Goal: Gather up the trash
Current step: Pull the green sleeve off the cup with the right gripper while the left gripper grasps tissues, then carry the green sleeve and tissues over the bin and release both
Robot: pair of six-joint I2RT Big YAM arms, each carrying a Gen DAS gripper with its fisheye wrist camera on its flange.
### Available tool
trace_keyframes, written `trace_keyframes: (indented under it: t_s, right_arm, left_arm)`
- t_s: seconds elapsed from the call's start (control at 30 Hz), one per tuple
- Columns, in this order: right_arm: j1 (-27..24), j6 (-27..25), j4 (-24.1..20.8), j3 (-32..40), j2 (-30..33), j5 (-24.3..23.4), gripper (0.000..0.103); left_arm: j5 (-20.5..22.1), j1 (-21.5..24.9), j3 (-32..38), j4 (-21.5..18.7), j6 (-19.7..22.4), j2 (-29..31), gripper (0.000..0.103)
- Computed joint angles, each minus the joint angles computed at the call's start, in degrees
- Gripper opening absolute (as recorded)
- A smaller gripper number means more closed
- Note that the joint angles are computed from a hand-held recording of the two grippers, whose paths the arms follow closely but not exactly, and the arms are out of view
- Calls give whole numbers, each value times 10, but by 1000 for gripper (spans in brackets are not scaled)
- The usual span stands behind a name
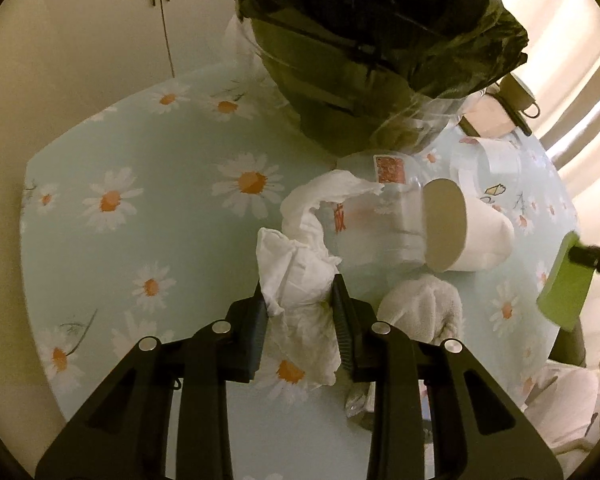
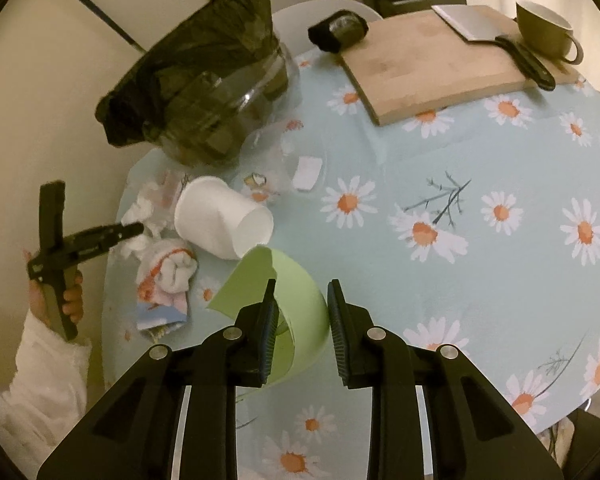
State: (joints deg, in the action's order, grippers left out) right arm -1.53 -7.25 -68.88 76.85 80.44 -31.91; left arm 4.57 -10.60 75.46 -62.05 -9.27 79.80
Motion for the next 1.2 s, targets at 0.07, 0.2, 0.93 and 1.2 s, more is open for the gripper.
trace_keyframes:
  t_s: [0.07,0.2,0.93,1.2]
  right_arm:
    - [-4,-4,0,5,2,-6,23]
    - [-4,-14,-9,19,8,-9,23]
    - [-1,-49,-20,101,10,1,23]
    - [17,-56,-20,151,8,0,23]
  left_arm:
    - [-33,-9,8,-19,1,1,31]
    - [-40,-7,12,-45,-3,-12,31]
    - [-109,-2,51,-111,-17,-51,31]
    - [-108,-3,66,-104,-24,-65,31]
